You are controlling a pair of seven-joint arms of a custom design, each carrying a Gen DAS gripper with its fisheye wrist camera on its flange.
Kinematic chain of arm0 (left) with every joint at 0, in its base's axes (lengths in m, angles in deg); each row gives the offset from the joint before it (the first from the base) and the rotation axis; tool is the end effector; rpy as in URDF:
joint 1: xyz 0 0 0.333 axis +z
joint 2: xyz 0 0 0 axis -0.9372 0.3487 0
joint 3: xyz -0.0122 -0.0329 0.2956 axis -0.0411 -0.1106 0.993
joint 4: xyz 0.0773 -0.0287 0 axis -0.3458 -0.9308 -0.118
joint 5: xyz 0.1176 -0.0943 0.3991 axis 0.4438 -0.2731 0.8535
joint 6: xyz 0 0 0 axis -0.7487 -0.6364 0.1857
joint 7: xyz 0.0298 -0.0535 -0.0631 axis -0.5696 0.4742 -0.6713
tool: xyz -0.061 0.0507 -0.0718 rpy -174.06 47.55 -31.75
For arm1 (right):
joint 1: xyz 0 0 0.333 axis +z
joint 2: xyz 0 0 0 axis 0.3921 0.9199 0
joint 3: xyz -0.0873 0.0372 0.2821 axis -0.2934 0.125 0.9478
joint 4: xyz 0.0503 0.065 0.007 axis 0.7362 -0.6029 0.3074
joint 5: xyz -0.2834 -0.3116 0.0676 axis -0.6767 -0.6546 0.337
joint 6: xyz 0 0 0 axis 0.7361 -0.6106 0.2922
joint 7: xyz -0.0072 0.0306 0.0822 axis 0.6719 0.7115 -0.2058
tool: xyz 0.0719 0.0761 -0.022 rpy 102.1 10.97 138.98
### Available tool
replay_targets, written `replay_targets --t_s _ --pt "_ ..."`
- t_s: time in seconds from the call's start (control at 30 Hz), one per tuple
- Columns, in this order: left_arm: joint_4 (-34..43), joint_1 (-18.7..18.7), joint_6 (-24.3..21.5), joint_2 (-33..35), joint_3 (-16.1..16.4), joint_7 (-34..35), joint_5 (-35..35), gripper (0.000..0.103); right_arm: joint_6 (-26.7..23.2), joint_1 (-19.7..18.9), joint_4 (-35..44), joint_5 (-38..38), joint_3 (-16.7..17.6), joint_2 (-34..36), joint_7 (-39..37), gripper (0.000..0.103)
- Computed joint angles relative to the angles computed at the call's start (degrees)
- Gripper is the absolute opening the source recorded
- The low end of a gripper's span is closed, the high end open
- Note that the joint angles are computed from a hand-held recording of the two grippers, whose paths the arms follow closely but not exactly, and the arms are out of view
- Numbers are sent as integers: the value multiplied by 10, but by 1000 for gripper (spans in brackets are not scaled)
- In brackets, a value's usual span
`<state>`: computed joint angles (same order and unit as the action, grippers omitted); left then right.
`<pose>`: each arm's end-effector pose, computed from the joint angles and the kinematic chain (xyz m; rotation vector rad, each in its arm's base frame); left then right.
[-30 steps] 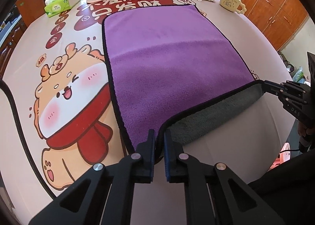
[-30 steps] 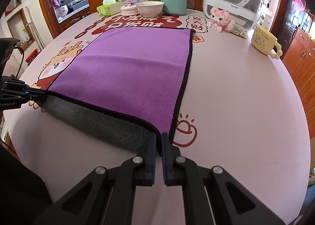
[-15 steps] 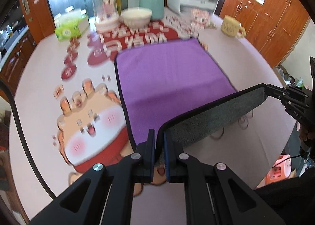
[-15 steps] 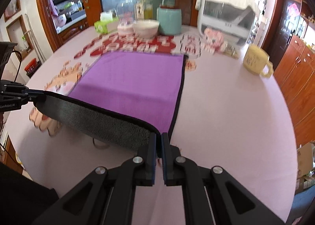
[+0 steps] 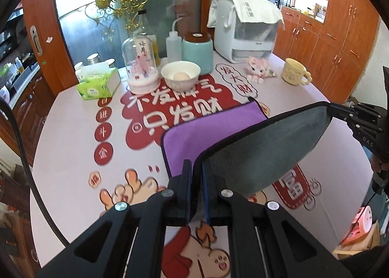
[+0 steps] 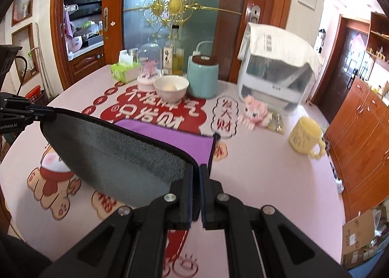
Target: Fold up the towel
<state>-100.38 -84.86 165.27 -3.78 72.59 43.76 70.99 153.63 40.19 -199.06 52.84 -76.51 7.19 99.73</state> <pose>0.4601 -0.3113 0.4361 -1.9203 1.7374 -0.6409 0.5329 0.1032 0.4331 -2.2065 0.9222 -0.5511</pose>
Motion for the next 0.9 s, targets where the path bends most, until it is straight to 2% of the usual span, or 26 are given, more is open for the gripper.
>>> replay_targets --t_s 0.4,0.7,0.77,0.83,0.9 --pt "62 28 18 76 27 -16 76 6 38 -8 115 45 36 110 -9 5" --pt "121 31 41 166 60 36 43 7 49 -36 201 -29 69 209 65 5" --pt "140 30 40 192 67 51 25 14 49 -40 217 -56 74 229 90 5" --pt "160 21 19 211 77 31 39 37 49 -42 233 -88 76 250 122 6" --pt "162 19 24 218 84 21 42 40 38 -46 248 -117 77 268 153 6"
